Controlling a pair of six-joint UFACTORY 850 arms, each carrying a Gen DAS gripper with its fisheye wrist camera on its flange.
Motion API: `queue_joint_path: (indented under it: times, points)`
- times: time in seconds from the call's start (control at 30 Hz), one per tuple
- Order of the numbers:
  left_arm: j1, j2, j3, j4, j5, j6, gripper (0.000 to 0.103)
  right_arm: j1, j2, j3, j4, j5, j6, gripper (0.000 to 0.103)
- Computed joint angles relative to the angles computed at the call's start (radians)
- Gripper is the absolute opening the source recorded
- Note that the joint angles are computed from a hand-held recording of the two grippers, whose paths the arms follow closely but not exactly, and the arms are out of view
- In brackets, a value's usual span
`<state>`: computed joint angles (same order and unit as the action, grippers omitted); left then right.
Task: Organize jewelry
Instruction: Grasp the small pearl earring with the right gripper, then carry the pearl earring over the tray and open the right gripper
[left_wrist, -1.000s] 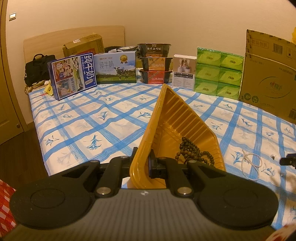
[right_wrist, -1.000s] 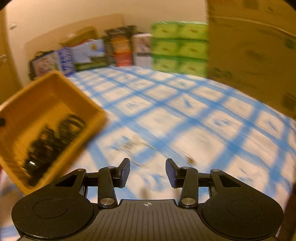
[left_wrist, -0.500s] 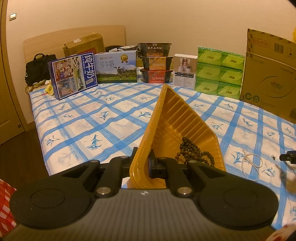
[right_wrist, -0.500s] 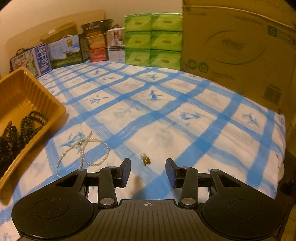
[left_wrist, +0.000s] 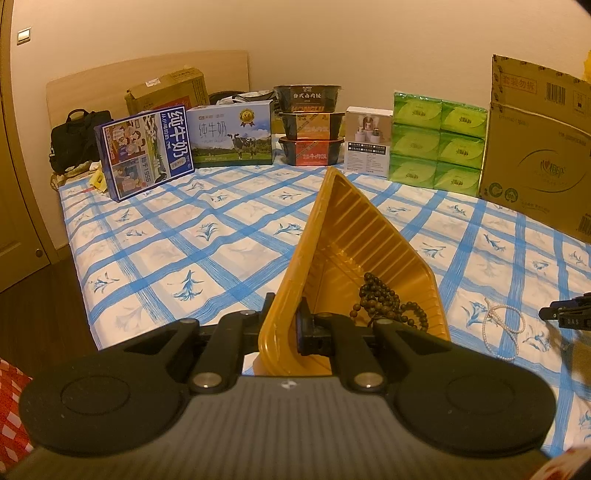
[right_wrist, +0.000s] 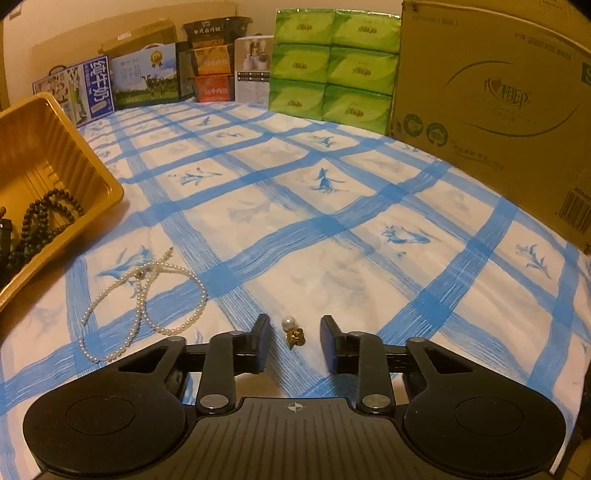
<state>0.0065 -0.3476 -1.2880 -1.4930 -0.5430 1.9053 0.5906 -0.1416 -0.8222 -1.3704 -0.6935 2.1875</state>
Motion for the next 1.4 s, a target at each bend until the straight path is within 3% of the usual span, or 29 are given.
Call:
queue_joint_path:
  times: [0.07,0.4,0.6,0.9,1.23,1.4]
  points:
    - [0.002,-0.002,-0.002,0.002,-0.001,-0.001,0.008,0.000,0.002,0.002,-0.017,0.010,0.012,0.010]
    - [-0.001,0.001,0.001,-0.001,0.000,0.001,0.008,0.072,-0.004,-0.019,0.006,-0.110,-0.073,0.010]
    - [-0.002,0.000,-0.001,0.000,0.001,0.001,0.008,0.097,0.012,-0.031,0.030,-0.119,-0.078,0.010]
    - [-0.004,0.001,0.001,-0.003,0.003,0.006,0.008,0.123,-0.025,-0.148,-0.014,-0.011,-0.091,0.010]
    - [-0.005,0.001,0.001,-0.004,0.003,0.001,0.008,0.106,-0.157,-0.374,-0.175,0.190,-0.084,0.010]
    - [-0.009,-0.002,-0.004,-0.005,-0.001,-0.002,0.008,0.104,-0.238,-0.480,-0.188,0.270,-0.175,0.010]
